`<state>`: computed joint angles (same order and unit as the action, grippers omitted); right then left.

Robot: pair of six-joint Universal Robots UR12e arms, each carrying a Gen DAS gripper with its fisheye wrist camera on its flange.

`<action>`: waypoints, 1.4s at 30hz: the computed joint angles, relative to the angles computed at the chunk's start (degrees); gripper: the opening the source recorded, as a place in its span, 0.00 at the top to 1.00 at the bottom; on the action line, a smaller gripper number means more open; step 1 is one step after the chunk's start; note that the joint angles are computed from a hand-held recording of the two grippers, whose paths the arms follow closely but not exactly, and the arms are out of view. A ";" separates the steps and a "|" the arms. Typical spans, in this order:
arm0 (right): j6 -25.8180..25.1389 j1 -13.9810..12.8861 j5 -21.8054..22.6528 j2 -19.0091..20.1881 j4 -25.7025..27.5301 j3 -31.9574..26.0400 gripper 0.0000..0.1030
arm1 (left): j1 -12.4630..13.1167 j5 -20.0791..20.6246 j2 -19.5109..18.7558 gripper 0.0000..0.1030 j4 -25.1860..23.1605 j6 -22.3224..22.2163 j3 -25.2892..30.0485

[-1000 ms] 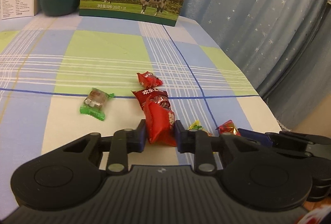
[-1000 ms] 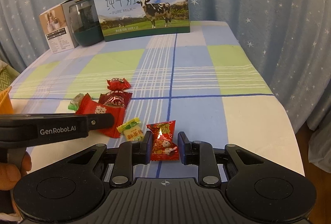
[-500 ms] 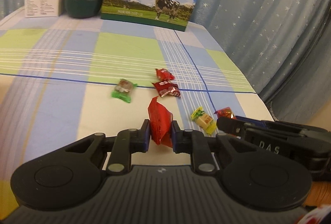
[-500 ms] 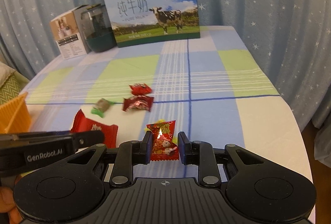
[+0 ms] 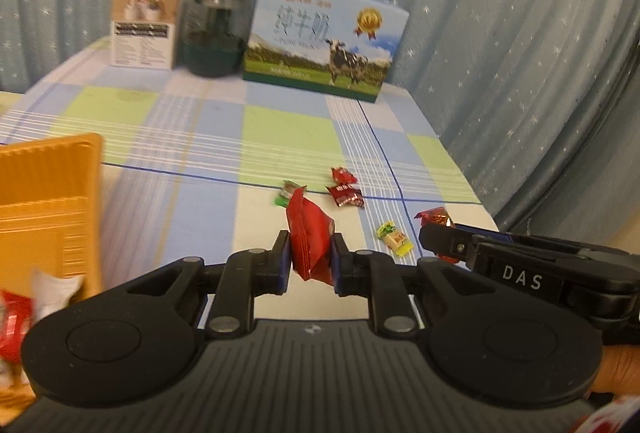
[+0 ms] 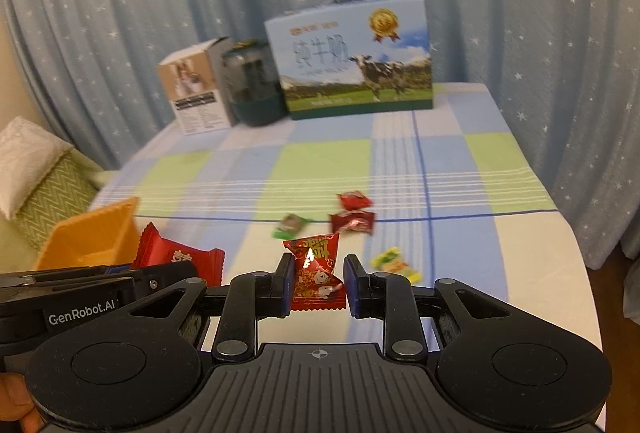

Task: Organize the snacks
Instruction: 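Carry both red candies over the orange tray and open both tools to drop them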

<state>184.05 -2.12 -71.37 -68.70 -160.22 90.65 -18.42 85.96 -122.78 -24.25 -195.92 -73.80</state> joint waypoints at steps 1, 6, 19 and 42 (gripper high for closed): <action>0.04 0.22 0.33 -0.36 0.11 0.10 0.74 | 0.10 0.31 0.76 0.83 0.28 -0.09 -0.77; 0.19 1.55 1.51 -1.88 0.47 0.62 0.74 | 0.80 1.78 4.38 0.83 1.43 -0.82 -4.37; -0.91 5.42 4.01 -3.09 1.68 -0.23 0.74 | 3.86 4.70 11.73 0.83 2.97 -1.80 -12.00; -4.03 11.01 6.44 3.04 6.43 -7.45 0.74 | 10.08 7.19 15.23 0.83 1.21 -2.51 -17.88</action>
<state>180.02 8.89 -64.93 -65.66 -153.80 83.20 -8.34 93.15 -107.55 -23.05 -198.43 -91.67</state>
